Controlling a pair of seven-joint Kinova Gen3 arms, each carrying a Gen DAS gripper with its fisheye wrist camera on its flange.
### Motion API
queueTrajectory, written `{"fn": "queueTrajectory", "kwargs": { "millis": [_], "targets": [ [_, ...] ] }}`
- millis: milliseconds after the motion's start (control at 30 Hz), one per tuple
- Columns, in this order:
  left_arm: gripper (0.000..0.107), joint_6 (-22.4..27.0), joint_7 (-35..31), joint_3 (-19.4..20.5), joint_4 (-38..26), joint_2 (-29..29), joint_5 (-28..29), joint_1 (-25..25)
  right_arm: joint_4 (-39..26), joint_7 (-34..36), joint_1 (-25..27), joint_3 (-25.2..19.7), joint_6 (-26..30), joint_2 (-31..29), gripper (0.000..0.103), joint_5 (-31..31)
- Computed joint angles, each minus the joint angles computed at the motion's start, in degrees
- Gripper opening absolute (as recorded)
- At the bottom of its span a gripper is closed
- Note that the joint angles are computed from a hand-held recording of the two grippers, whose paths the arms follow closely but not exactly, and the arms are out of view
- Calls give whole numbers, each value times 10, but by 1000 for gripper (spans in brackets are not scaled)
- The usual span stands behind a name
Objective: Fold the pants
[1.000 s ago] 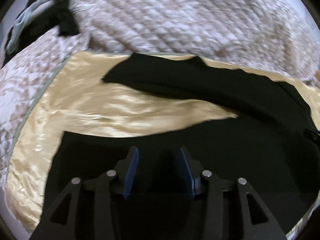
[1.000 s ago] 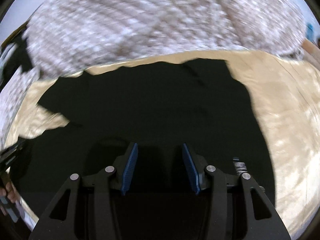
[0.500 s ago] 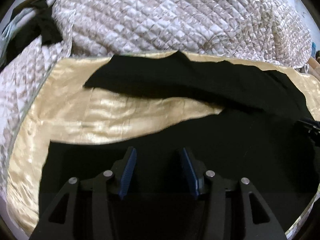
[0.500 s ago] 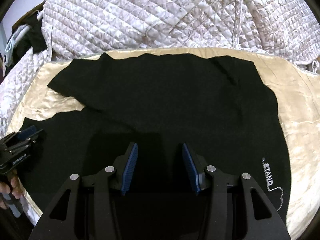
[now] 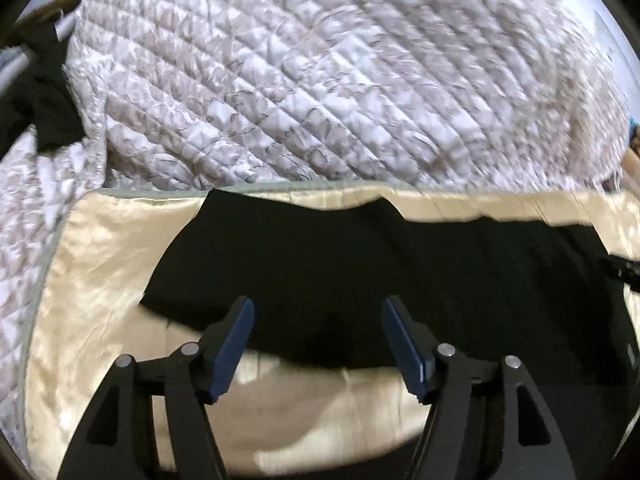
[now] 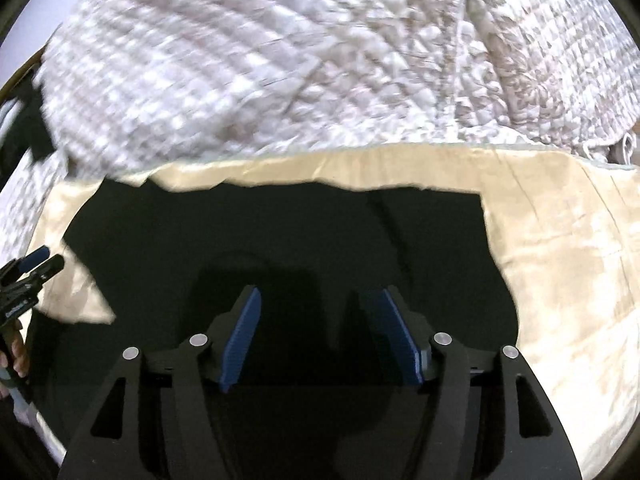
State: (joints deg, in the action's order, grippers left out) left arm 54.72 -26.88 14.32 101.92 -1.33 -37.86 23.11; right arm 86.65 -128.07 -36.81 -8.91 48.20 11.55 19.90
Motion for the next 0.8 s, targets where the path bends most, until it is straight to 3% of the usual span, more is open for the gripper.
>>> {"fn": "queueTrajectory", "kwargs": {
  "millis": [133,333,467,533,567,600,633,700,800],
  "targets": [
    [73,-25,-27,-29,-30,50,-7,-9,-31,10,19,16,-7,40,64,-10],
    [76,-40,-88,-60,-78,128,35,-24,-93,30,14,40,23,99,64,-3],
    [79,-74,-73,-98,-58,134,31,3,-145,81,19,40,63,149,64,-32],
    [59,-89,-81,-98,-48,128,37,3,-135,80,14,45,48,147,62,-26],
    [21,-92,-86,-91,-47,127,37,2,-134,88,16,45,46,147,56,-33],
    [3,-85,-90,-88,-50,133,28,11,-128,95,20,43,35,144,32,-41],
    [3,-68,-86,-94,-55,141,10,31,-123,98,28,37,25,140,21,-51],
    [2,-53,-65,-103,-55,144,-18,57,-121,104,14,45,22,139,13,-44],
    [2,-53,-7,-100,-31,107,-39,64,-100,87,4,52,0,123,11,-36]
  ]
}}
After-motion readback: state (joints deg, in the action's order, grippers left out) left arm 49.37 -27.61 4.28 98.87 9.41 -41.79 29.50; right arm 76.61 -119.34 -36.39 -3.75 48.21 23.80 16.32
